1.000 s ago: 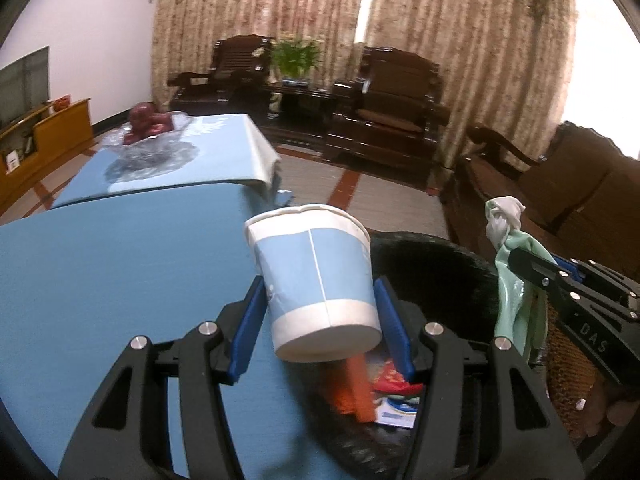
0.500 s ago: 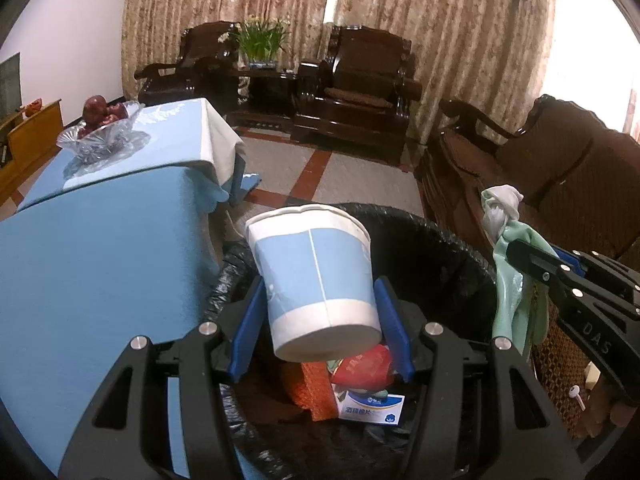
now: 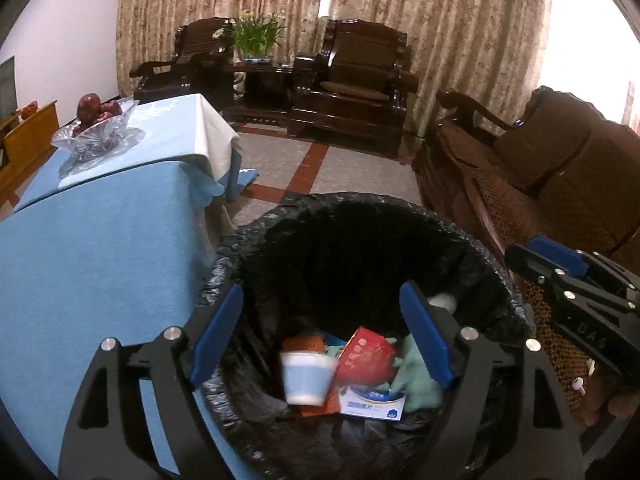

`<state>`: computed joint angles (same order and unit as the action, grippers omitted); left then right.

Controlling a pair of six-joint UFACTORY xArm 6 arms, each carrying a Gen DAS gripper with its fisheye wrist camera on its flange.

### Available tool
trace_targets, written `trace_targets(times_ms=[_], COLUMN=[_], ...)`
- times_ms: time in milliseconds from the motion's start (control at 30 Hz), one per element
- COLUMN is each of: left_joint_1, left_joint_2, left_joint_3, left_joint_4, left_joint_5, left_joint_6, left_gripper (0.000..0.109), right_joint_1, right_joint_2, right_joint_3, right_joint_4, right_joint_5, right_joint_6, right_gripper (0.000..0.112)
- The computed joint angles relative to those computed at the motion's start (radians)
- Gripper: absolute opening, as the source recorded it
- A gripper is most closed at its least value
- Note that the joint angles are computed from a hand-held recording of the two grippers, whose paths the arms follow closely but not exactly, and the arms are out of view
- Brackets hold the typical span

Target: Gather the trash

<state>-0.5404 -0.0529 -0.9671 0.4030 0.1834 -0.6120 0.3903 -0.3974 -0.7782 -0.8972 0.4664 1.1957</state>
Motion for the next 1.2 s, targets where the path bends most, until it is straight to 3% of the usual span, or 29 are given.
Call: trace_targets(times_ms=[67, 200, 500, 1200], left_joint_1=[0.015, 0.047, 0.105, 0.111], left_joint_2=[-0.024, -0.079, -0.220, -0.593], left_joint_3=[0.015, 0.048, 0.107, 0.220], left_joint_4=[0.047, 0.086, 0.173, 0.238], left_joint_5=[0.006, 0.023, 0.107, 0.323], left_joint_6=[-0.039, -0.070, -0.168, -0.225], left_gripper=[0.083, 0.090, 0.097, 0.097], right_joint_1=[0.008, 0.032, 0.063, 0.291], right_joint_2=[-0.001, -0.004, 0.003, -0.060], right_joint_3=[-0.007, -0.019, -0.044, -0.171], right_joint_4=[-0.016, -0.049, 0.028, -0.012], right_joint_5=[0.015, 0.036, -0.023, 0.126], right_joint_6=[0.016, 0.060, 0.034, 0.029], right_gripper=[0.074, 0.097, 0.097, 0.097])
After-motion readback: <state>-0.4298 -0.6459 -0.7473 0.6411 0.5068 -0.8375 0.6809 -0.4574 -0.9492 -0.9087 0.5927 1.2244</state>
